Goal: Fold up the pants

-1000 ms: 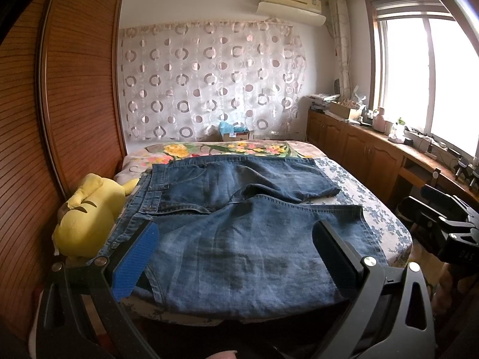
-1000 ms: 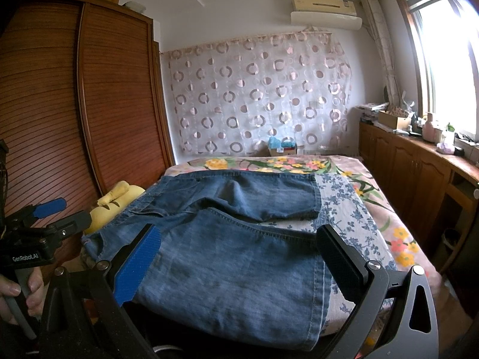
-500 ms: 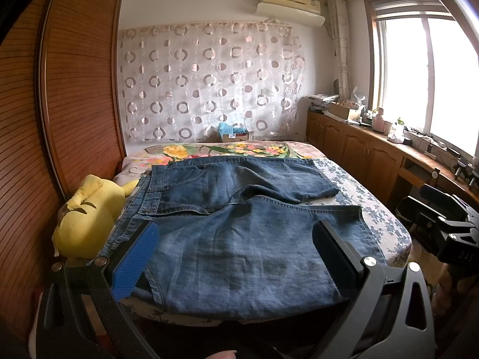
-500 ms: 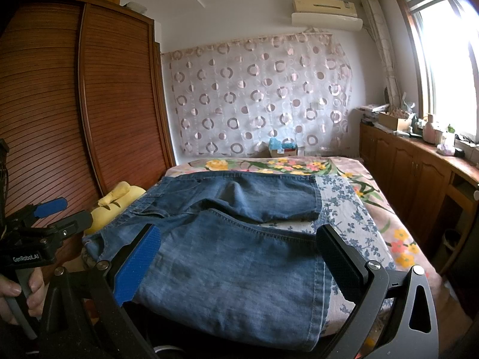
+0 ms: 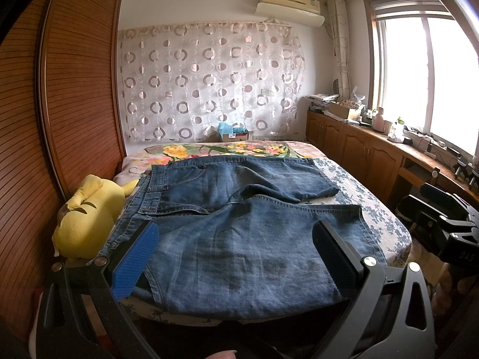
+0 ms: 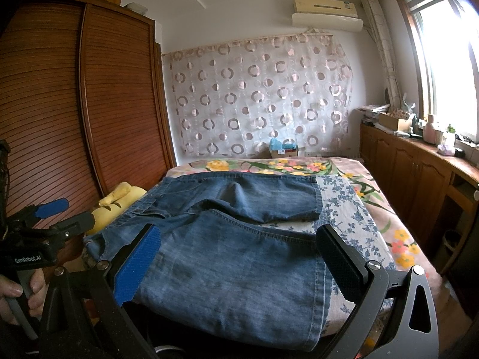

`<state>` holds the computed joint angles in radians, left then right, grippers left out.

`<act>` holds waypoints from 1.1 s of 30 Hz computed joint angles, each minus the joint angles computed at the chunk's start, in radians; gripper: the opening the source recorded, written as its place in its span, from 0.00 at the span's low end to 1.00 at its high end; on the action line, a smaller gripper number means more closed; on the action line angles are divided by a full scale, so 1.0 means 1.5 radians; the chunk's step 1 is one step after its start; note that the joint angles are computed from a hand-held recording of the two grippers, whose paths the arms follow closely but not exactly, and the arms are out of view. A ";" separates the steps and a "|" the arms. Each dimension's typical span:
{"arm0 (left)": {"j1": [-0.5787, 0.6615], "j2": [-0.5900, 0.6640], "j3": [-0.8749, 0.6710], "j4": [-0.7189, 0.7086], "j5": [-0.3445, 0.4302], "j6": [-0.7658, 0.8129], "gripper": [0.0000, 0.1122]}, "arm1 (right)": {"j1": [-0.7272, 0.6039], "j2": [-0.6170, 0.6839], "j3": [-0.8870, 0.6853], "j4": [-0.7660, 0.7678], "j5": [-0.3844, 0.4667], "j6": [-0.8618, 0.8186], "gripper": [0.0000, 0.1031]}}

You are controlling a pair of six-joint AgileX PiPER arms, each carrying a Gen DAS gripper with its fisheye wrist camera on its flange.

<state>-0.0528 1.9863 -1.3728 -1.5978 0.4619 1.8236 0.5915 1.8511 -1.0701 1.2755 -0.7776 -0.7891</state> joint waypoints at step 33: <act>0.007 0.114 -0.138 0.274 0.048 -0.274 0.91 | -0.033 0.011 -0.012 0.062 0.057 -0.049 1.00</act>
